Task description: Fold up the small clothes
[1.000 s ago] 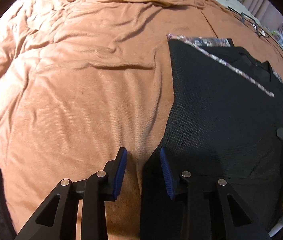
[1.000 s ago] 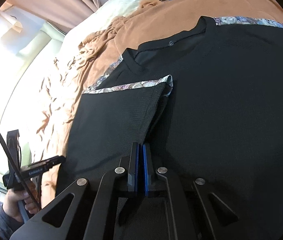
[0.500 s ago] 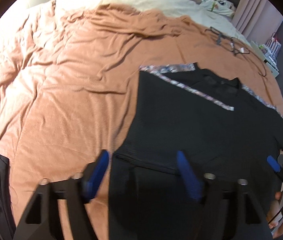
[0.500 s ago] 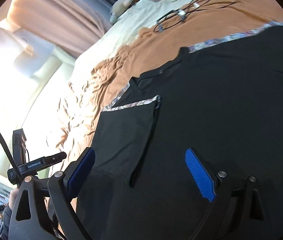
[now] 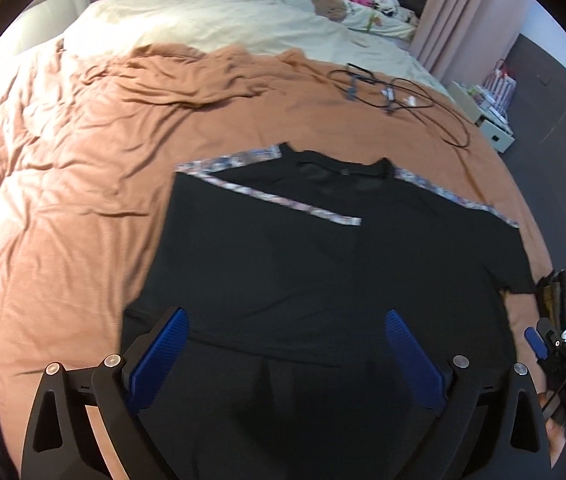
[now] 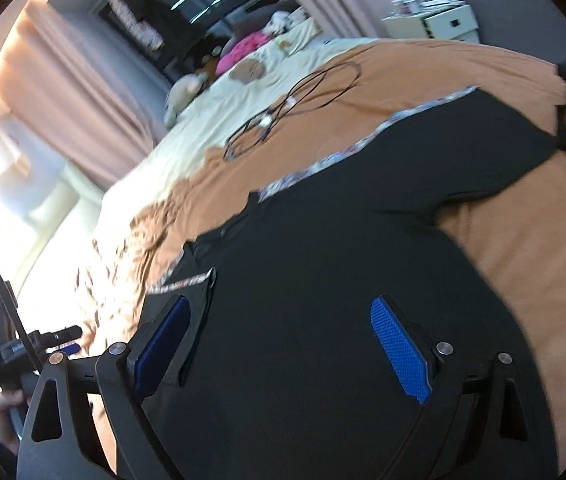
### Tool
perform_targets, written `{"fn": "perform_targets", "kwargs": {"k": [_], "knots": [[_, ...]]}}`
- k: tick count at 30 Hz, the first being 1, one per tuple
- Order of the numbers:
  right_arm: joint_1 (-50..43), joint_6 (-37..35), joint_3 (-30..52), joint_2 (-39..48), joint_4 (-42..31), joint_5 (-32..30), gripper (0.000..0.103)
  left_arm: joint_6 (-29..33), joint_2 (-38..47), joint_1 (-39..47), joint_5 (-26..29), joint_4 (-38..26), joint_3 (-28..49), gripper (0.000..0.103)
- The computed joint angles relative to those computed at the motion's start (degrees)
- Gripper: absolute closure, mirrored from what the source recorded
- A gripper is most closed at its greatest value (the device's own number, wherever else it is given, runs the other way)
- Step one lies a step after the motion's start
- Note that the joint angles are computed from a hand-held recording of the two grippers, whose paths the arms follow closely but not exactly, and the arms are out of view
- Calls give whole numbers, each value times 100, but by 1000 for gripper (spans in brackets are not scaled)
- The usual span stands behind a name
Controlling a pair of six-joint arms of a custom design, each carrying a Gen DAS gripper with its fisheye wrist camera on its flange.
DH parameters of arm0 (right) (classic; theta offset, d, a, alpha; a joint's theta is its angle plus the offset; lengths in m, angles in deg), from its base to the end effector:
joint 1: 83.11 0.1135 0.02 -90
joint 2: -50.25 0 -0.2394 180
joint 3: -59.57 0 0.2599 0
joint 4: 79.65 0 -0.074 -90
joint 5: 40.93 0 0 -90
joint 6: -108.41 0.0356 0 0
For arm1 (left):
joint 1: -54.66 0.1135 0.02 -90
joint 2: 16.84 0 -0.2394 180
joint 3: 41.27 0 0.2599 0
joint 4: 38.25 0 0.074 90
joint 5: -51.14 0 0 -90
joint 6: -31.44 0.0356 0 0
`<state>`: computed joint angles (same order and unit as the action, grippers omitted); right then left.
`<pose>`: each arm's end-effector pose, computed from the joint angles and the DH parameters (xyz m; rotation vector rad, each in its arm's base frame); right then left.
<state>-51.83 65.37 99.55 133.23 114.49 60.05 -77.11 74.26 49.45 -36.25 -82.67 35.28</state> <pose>0.2396 0.1376 0.1213 0.4092 2.0878 0.6333 0.3311 -0.0318 0.1937 -0.2871 2.5973 -0.2076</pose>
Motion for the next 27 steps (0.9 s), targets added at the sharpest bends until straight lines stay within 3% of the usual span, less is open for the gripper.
{"fn": "perform_targets", "kwargs": {"k": [6, 13, 17, 27], "knots": [[-268, 186, -564, -663, 59, 155, 12, -351, 563, -899, -163, 94, 593, 4], [-558, 300, -520, -472, -27, 247, 14, -483, 1453, -1670, -298, 288, 1475, 6], [-793, 503, -365, -273, -70, 119, 29, -582, 2071, -1906, -194, 275, 2076, 19], [-1347, 498, -219, -132, -148, 22, 30, -667, 3736, -2299, 45, 221, 3704, 44]]}}
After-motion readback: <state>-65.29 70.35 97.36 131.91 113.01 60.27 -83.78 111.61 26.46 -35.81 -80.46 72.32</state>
